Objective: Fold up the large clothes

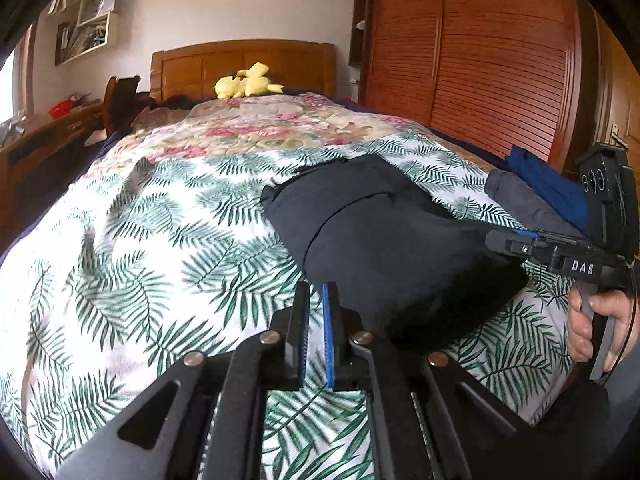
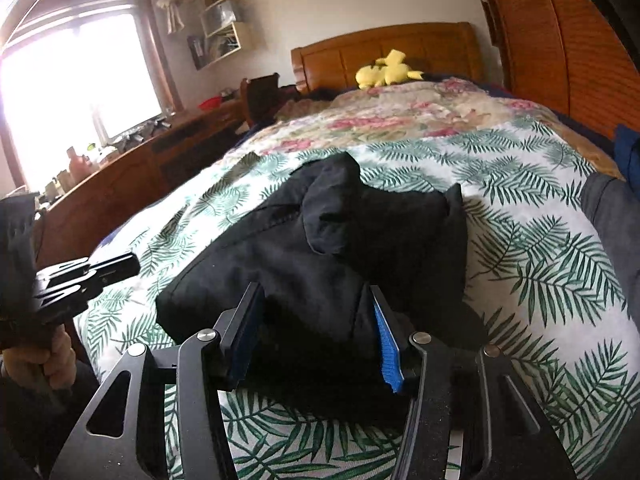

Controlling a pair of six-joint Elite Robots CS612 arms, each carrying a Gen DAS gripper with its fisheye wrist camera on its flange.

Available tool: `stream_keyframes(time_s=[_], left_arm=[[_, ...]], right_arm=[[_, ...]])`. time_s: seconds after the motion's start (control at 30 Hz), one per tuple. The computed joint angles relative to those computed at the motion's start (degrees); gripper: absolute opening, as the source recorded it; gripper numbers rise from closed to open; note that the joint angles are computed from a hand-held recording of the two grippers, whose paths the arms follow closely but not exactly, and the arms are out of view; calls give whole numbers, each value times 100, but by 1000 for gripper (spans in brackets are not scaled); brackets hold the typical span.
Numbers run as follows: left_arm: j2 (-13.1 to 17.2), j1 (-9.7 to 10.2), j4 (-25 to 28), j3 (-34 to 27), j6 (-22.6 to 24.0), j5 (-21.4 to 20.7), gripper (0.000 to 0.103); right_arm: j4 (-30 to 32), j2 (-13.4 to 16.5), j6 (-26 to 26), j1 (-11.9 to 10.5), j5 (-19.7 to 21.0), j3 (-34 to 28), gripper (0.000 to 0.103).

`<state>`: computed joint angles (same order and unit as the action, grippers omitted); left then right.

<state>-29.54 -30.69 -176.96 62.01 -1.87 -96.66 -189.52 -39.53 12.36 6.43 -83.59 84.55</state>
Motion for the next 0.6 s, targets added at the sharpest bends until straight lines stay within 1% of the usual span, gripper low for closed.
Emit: stream_keyframes(time_s=[0.1,0.2,0.3,0.33,0.37,0.4,0.43,0.47,0.6], left_arm=[[-3,16,81,49,-3,22,3],[-25,0,-3,108,78,86,3],[-56,0,-135,189,132,34,3],[-62,6,-159,202,141,9,3],[-69,8,-182,215,145,-21,3],[-73,10,-205,226,141,-65,3],[-77,14,-230,232,135,-113,3],[-78,14,-257,237,131,-143,3],[-84,14,-304,254,132,-213,3]], right_arm=[[46,13,89,-6,-91,-3,52],[157,42,161,-23,-150,-36,52],[269,60,260,-49,-65,-43,52],[254,66,273,-61,22,-38,41],[247,62,262,-71,111,-25,25],[253,49,200,-66,130,-11,13],[174,26,106,-67,176,27,8],[89,9,77,-52,130,56,6],[-498,-112,-188,29,-324,262,4]])
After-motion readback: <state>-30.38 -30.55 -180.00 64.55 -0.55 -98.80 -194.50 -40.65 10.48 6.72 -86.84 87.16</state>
